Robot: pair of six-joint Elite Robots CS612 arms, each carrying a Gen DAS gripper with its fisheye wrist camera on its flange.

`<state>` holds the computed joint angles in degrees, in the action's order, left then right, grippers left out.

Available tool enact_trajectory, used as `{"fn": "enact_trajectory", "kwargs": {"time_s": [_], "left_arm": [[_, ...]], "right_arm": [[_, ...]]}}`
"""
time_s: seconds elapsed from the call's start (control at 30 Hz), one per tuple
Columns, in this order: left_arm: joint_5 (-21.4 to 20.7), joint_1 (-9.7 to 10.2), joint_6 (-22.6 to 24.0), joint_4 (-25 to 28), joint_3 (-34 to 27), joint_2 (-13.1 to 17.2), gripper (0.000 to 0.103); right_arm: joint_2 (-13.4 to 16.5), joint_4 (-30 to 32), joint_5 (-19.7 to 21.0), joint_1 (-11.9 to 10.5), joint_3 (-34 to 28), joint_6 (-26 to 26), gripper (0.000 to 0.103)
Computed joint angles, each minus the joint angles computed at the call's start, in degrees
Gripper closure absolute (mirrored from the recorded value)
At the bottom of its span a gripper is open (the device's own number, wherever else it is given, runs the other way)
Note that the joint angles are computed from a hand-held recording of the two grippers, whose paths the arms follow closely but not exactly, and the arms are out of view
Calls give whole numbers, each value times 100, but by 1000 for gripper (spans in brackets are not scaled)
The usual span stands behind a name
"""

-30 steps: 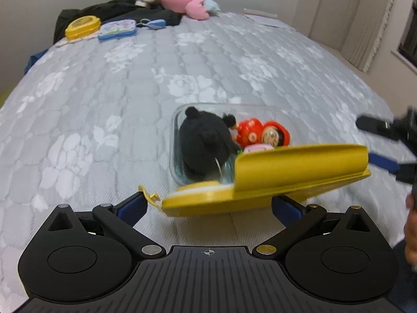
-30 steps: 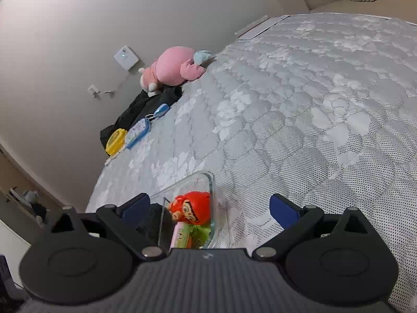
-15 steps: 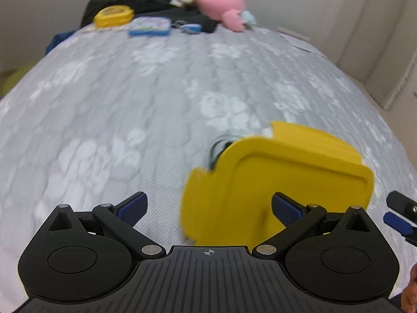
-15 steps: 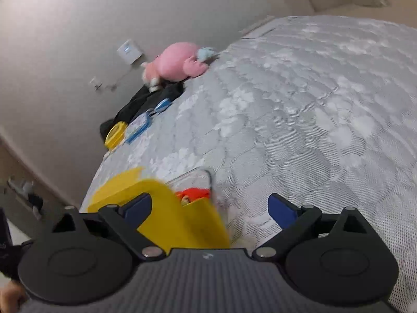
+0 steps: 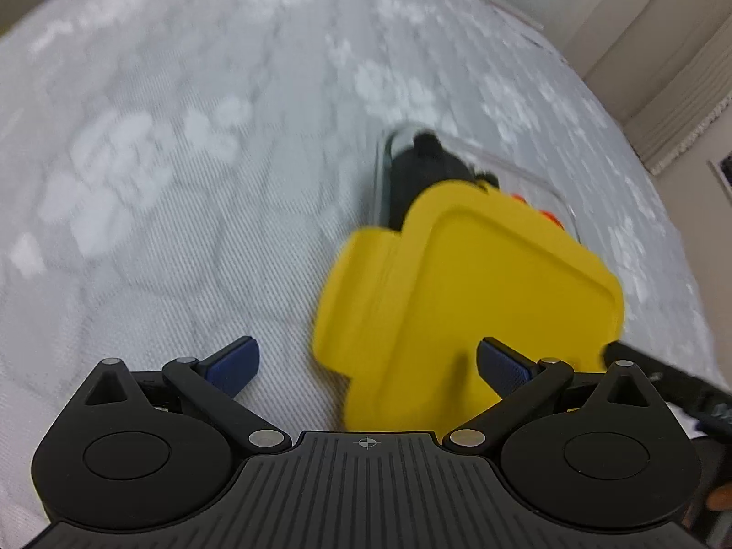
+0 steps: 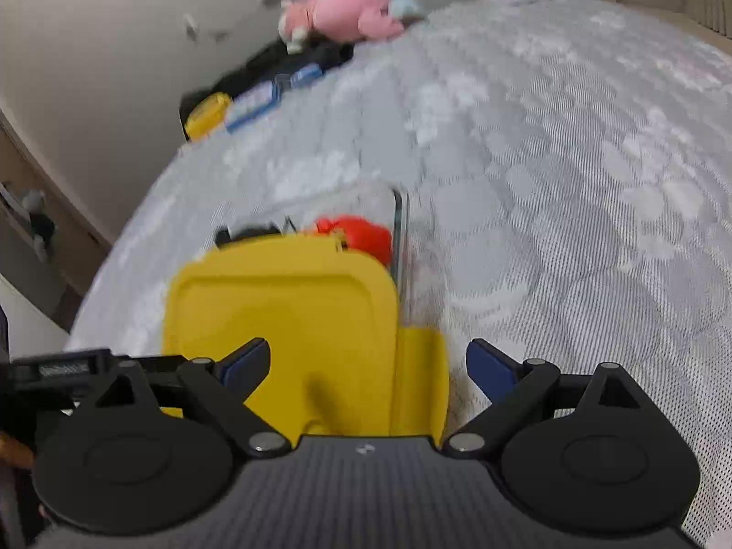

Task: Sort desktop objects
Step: 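Hold the yellow lid with the right gripper while the left gripper lowers it onto the container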

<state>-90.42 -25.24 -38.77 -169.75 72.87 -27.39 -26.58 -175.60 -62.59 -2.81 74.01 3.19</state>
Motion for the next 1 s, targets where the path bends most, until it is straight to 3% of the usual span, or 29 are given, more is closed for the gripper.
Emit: {"fn": "enact_trajectory", "kwargs": {"time_s": [0.13, 0.27, 0.33, 0.4, 0.5, 0.57, 0.63, 0.7, 0.77, 0.9, 1.0], "left_arm": [[316, -81, 295, -167, 84, -42, 0], [303, -123, 614, -356, 107, -41, 3], [279, -132, 666, -439, 119, -41, 25], [532, -167, 682, -521, 184, -72, 32], [329, -120, 593, -1417, 303, -39, 50], [163, -114, 666, -1993, 296, 14, 50], [360, -181, 1089, -2205, 235, 53, 49], [597, -246, 1444, -2060, 150, 72, 47], [1002, -307, 1473, -1637, 169, 8, 47], [1265, -291, 830, -1178, 508, -236, 38], [925, -148, -240, -486, 824, -518, 12]], "right_arm": [[18, 386, -111, 36, -77, -119, 13], [44, 684, -70, 54, -145, -262, 21], [36, 637, -45, 59, -109, -286, 23], [21, 325, -16, 42, -26, -186, 29], [19, -254, 98, 2, 82, 46, 43], [37, -632, 211, -21, 113, 168, 50], [54, -798, 297, -2, 93, 52, 53], [64, -925, 172, 53, 82, -187, 55], [71, -822, -169, 132, 33, -487, 55], [83, -741, -64, 109, 1, -522, 55], [57, -743, -65, 70, 29, -191, 43]]}}
